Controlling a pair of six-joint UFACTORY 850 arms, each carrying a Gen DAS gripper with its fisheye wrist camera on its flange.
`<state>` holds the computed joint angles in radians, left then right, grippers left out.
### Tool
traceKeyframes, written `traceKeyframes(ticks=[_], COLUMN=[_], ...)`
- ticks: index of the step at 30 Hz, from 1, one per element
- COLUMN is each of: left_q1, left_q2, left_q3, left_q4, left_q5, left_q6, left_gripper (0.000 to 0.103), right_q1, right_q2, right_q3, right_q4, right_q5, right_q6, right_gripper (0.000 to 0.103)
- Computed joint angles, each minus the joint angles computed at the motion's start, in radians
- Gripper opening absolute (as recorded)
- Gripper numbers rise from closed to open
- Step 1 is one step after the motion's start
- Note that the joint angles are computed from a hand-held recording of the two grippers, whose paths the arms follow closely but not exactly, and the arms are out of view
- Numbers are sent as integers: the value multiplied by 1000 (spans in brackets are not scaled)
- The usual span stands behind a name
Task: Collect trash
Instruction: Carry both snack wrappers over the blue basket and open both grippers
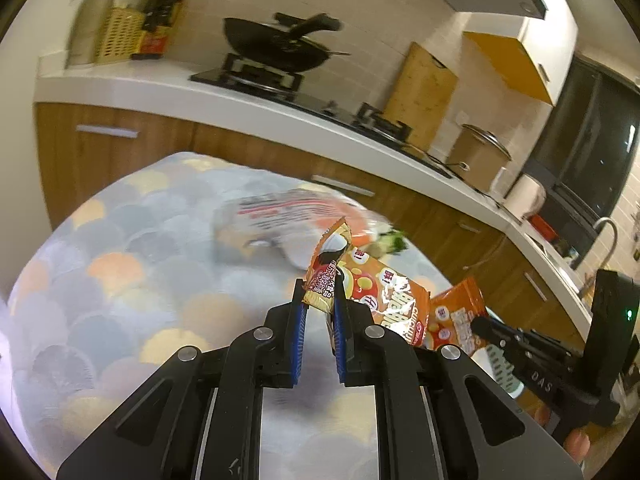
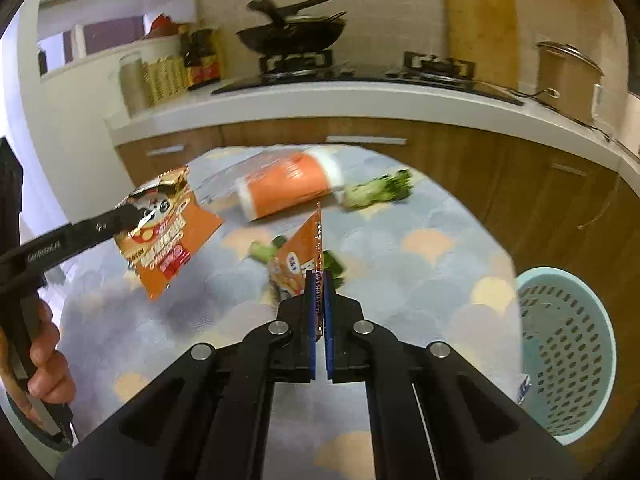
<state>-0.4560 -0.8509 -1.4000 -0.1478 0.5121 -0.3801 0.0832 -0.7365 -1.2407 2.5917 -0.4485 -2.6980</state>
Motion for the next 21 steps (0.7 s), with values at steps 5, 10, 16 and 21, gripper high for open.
traceKeyframes(ticks=[5,10,16,21], left_q1=[-27,-57,-105,-163], left_q2=[-19,-52,-149,-253], left_q3=[-60,-140,-311,-494], left_q4=[14,15,40,-83], left_q5=[-36,-80,-177,-274], left_q6=[23,58,78,262], left_gripper=[11,11,11,11], right_q1=[-46,-93,-157,-206], right_q2=[38,67,78,70], right_q3=[40,68,89,93], right_q4=[27,56,108,152], right_q5=[-48,-77,-93,-92], right_q6=[-9,-18,-41,-62], right_gripper=[2,2,2,2])
